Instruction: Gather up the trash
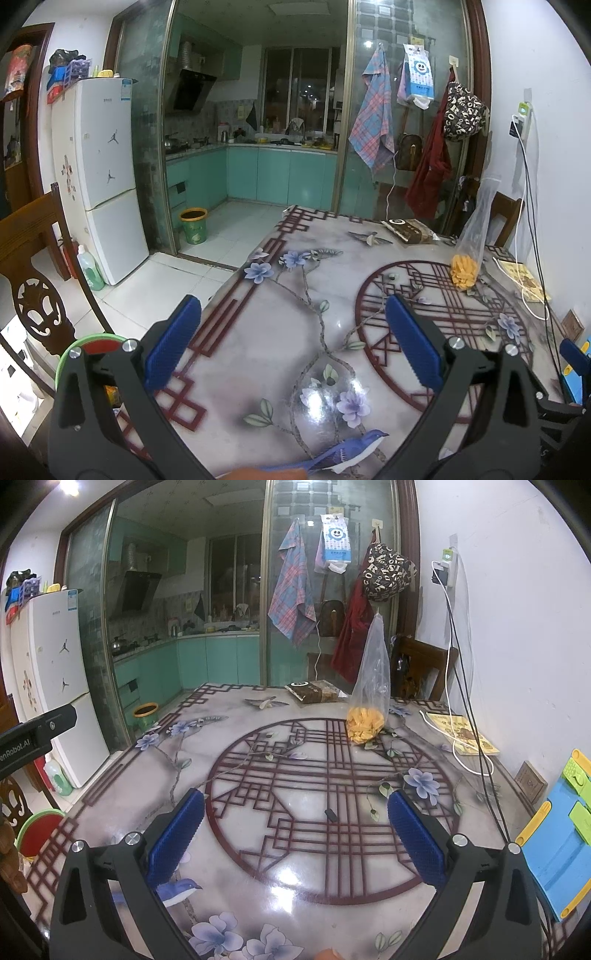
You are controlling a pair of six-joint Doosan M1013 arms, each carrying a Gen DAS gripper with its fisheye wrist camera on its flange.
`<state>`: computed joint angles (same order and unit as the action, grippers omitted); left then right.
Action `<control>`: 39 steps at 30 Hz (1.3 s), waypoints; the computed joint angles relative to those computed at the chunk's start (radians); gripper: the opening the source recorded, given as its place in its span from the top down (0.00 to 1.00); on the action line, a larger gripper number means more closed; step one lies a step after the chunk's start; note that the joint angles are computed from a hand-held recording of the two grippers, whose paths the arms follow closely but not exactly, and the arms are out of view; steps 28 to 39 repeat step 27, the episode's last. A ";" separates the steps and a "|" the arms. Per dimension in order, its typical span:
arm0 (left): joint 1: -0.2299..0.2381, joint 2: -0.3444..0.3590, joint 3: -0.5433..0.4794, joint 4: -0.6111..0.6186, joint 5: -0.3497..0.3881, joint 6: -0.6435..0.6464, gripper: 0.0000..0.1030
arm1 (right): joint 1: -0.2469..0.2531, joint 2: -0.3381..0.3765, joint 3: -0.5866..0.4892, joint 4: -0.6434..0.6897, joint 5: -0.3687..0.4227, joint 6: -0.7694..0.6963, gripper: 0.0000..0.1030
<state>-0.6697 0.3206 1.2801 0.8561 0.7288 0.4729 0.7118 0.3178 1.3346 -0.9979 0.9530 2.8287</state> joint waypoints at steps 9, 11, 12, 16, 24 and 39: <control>0.000 0.000 0.000 0.001 0.000 -0.001 0.05 | -0.002 0.000 0.000 0.004 -0.002 -0.005 0.07; 0.000 0.000 0.000 0.000 -0.001 0.000 0.05 | -0.002 0.001 -0.003 0.005 -0.002 -0.007 0.07; 0.001 0.000 0.000 -0.001 -0.002 0.001 0.05 | -0.002 0.000 -0.001 0.005 -0.001 -0.007 0.07; 0.004 -0.003 0.006 -0.032 -0.018 0.017 0.05 | -0.002 0.000 -0.001 0.006 -0.001 -0.009 0.07; 0.005 0.039 -0.022 -0.156 0.010 0.175 0.05 | -0.032 -0.004 0.048 0.073 0.043 -0.083 0.07; 0.015 0.086 -0.060 -0.253 0.079 0.276 0.05 | -0.071 -0.005 0.075 0.136 0.072 -0.108 0.07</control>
